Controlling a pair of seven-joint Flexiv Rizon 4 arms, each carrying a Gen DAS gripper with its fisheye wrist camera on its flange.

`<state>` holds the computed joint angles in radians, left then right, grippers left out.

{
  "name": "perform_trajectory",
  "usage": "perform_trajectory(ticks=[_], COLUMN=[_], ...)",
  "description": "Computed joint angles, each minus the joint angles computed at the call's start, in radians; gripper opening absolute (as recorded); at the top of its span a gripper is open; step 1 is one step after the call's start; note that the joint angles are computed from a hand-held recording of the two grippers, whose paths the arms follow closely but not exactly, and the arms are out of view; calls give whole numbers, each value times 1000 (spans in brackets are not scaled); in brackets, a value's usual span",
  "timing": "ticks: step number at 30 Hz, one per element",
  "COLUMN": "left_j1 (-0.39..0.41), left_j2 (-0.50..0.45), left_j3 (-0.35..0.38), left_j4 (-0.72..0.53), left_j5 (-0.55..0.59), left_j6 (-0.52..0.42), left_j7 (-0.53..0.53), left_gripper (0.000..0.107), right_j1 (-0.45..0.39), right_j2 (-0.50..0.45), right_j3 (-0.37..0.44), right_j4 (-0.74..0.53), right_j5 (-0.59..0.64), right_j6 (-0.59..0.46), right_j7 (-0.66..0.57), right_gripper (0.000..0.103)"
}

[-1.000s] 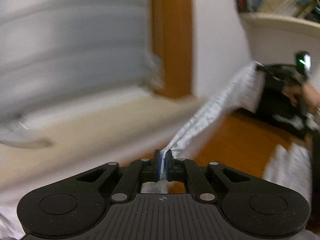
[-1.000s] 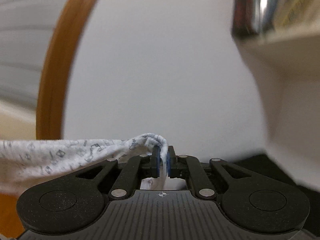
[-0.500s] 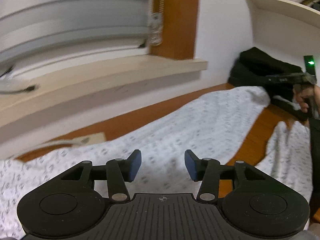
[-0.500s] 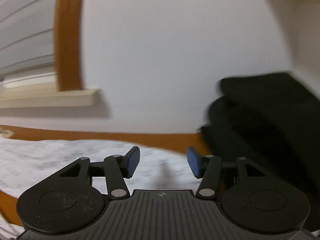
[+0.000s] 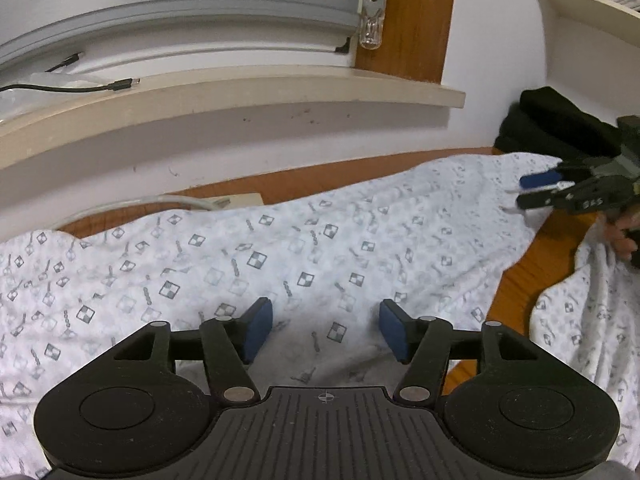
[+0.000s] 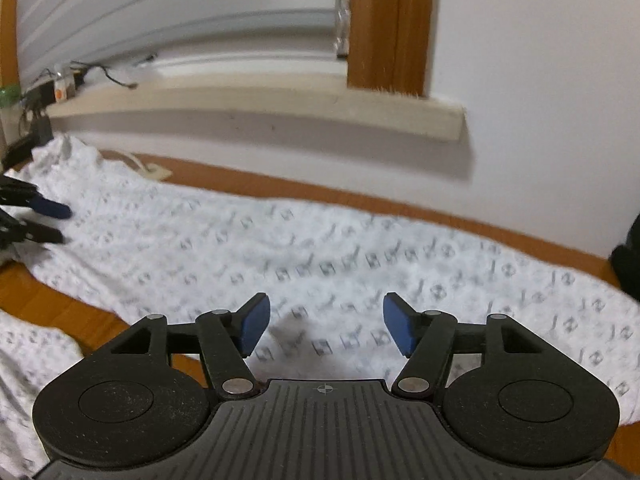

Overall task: Fold clothes
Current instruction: 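Open both grippers and lay the shirt flat along the desk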

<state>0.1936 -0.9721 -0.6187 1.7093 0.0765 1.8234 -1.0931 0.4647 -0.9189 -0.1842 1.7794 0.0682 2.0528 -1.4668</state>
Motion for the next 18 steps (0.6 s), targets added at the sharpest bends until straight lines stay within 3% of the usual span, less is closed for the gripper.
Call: perform_trajectory(ticks=[3,9,13,18], left_j1=[-3,-81,-61,24], left_j2=[6,48,47,58], left_j3=[4,96,74,10], left_j4=[17,43,60,104], left_j5=[-2,-12,17,64], left_j6=[18,59,65,80], left_j7=[-17,-72,-94,-125], left_gripper=[68,71,74,75], right_j1=[-8,-75,-71,-53], right_j2=[-4,8,8,7], right_j3=[3,57,50,31], right_j4=[9,41,47,45], right_j5=[3,-33,-29,-15], right_j6=[-8,15,21,18], right_j7=[5,24,27,26], right_gripper=[63,69,71,73])
